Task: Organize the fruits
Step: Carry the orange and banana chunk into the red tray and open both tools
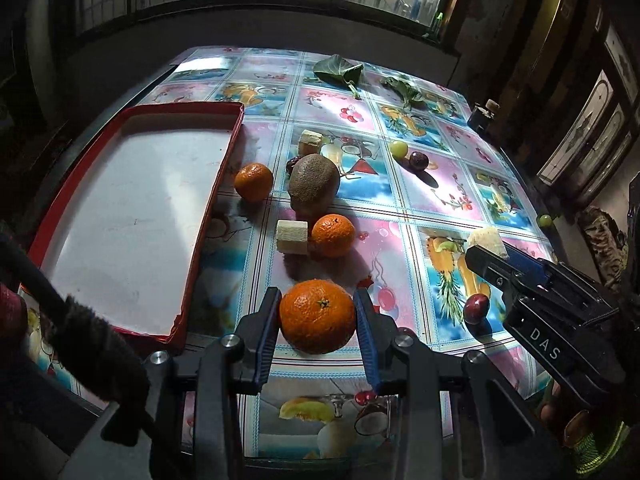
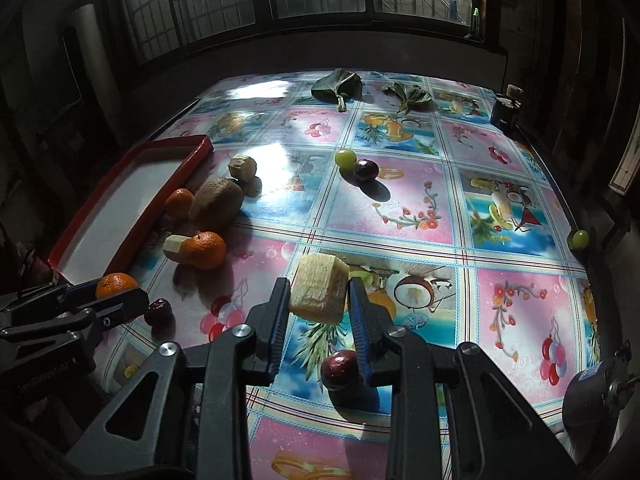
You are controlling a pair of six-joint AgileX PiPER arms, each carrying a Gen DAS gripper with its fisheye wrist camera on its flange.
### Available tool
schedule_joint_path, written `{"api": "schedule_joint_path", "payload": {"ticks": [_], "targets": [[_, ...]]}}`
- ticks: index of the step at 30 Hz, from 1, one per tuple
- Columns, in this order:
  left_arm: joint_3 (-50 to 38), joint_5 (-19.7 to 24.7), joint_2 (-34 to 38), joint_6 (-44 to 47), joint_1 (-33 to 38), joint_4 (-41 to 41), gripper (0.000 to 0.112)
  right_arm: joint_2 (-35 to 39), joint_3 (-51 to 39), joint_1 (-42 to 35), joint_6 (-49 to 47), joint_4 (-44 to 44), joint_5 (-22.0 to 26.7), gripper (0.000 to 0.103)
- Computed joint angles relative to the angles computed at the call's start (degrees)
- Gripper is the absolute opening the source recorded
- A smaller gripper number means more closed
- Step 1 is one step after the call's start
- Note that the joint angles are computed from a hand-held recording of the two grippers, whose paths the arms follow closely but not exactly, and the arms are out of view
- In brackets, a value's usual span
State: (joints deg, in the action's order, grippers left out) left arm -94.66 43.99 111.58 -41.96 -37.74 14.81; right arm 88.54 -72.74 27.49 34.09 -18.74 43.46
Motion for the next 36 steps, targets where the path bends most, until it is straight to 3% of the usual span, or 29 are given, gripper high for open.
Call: {"api": "schedule_joint_path", "payload": {"ticks": [22, 36], "targets": [[9.36, -2.48, -6.69, -2.61, 6.15, 1.74, 0.036, 10.17, -13.94, 8.02, -1.87, -1.29, 5.40, 0.031], [15.77, -4.15, -10.50, -3.86, 12.84, 3.07, 0.036, 16.46, -22.24, 10.23, -8.37, 6.82, 5.71, 0.031]]}}
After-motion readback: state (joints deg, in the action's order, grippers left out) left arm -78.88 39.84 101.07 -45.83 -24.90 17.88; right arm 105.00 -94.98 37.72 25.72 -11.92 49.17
